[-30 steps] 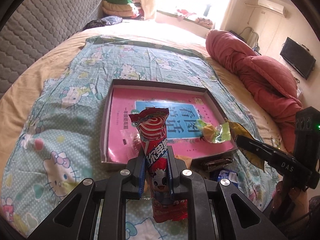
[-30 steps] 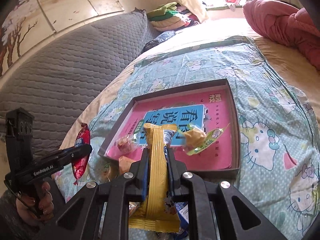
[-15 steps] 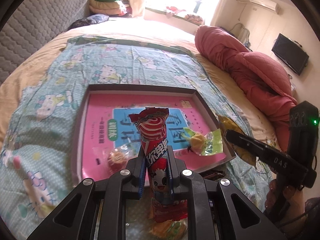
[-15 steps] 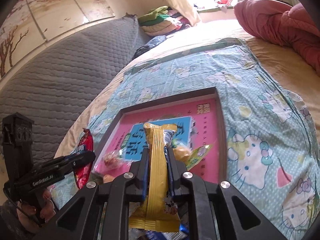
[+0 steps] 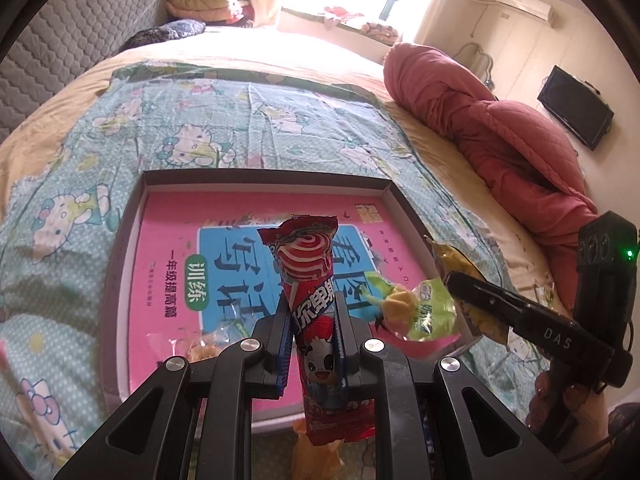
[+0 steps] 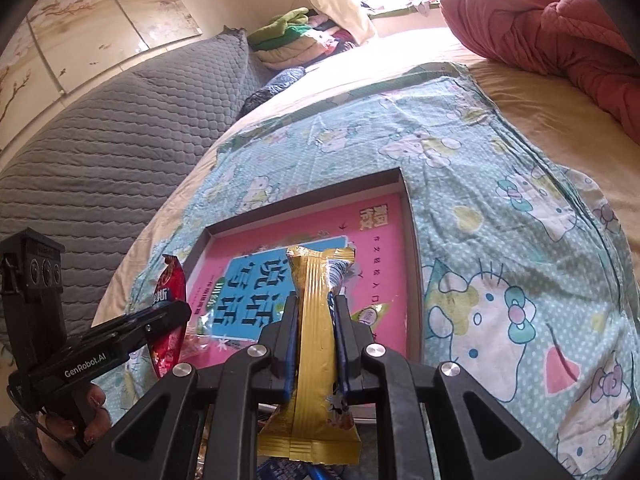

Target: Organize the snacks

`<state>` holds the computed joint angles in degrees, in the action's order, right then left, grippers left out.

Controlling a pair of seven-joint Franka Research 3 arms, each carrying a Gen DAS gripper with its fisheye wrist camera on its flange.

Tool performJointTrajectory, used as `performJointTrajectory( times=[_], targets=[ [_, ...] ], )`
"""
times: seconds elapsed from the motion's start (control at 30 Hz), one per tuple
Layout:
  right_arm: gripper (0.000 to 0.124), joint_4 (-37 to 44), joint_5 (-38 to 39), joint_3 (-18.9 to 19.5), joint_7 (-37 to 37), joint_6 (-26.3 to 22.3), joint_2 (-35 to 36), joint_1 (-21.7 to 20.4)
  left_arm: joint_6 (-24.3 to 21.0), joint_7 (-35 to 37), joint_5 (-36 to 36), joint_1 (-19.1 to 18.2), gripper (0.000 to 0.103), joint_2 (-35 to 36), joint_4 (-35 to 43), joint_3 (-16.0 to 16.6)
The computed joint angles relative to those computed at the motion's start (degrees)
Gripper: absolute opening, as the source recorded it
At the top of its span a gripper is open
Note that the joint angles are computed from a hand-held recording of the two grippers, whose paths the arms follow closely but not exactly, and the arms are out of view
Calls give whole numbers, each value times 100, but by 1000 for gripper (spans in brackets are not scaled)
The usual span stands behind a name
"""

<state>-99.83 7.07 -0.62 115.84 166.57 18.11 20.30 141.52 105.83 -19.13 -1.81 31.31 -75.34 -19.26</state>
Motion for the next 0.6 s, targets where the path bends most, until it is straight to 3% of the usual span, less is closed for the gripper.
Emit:
performJointTrajectory(
  times=[0.6],
  targets=[
    [17,261,-19,1,5,-331,242,-2,-191,-281,299,-102,18,459,485,56]
  ],
)
